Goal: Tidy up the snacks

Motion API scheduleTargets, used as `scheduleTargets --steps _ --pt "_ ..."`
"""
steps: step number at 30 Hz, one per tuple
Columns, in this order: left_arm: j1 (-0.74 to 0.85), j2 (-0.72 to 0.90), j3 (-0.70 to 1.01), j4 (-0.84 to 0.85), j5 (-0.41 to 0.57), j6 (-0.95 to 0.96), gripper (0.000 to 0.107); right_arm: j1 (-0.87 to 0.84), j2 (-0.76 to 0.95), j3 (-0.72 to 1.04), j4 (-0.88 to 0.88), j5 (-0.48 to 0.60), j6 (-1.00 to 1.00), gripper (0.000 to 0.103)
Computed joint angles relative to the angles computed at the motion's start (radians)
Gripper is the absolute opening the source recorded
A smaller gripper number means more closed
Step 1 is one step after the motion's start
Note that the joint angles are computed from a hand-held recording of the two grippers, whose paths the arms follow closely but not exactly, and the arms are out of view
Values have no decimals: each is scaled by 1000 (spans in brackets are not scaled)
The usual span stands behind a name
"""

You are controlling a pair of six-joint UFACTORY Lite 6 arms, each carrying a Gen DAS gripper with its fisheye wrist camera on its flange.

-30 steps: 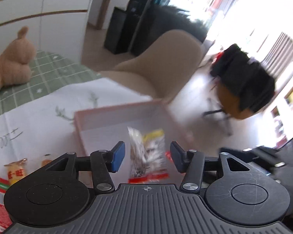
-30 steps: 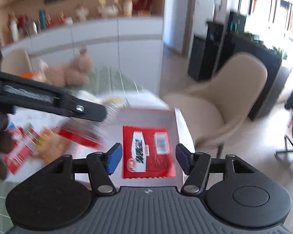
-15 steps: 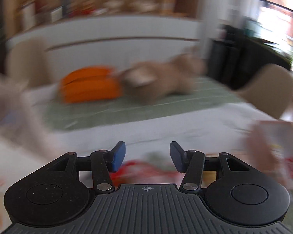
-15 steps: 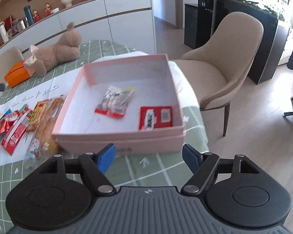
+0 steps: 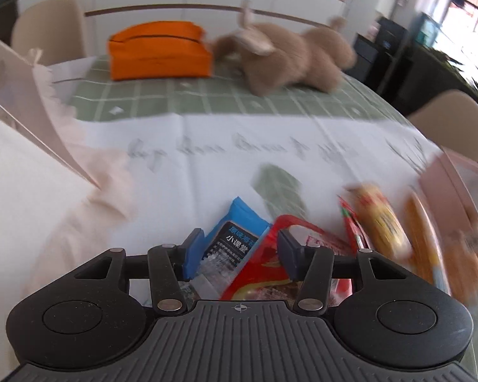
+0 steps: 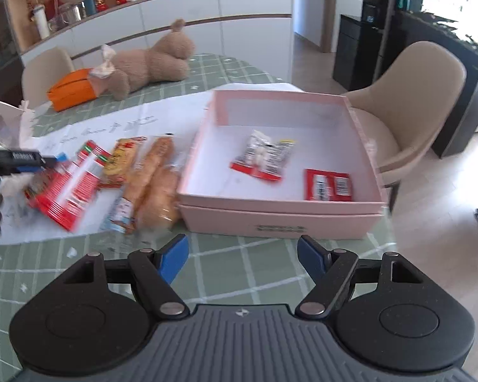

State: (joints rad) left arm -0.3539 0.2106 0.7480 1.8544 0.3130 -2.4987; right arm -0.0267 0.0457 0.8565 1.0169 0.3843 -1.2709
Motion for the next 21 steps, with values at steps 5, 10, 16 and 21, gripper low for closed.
scheduleTargets --steps 5,10,16,21 --pt "-190 -32 -32 -207 68 38 55 140 144 92 144 -18 -3 76" --pt "-336 -144 -156 -209 100 -160 55 296 223 142 156 -122 22 35" --pt "-432 -242 -251 -275 140 -263 53 330 95 2 157 -98 -55 26" --pt "-523 -275 -212 -427 282 -163 52 226 -42 -124 10 54 0 13"
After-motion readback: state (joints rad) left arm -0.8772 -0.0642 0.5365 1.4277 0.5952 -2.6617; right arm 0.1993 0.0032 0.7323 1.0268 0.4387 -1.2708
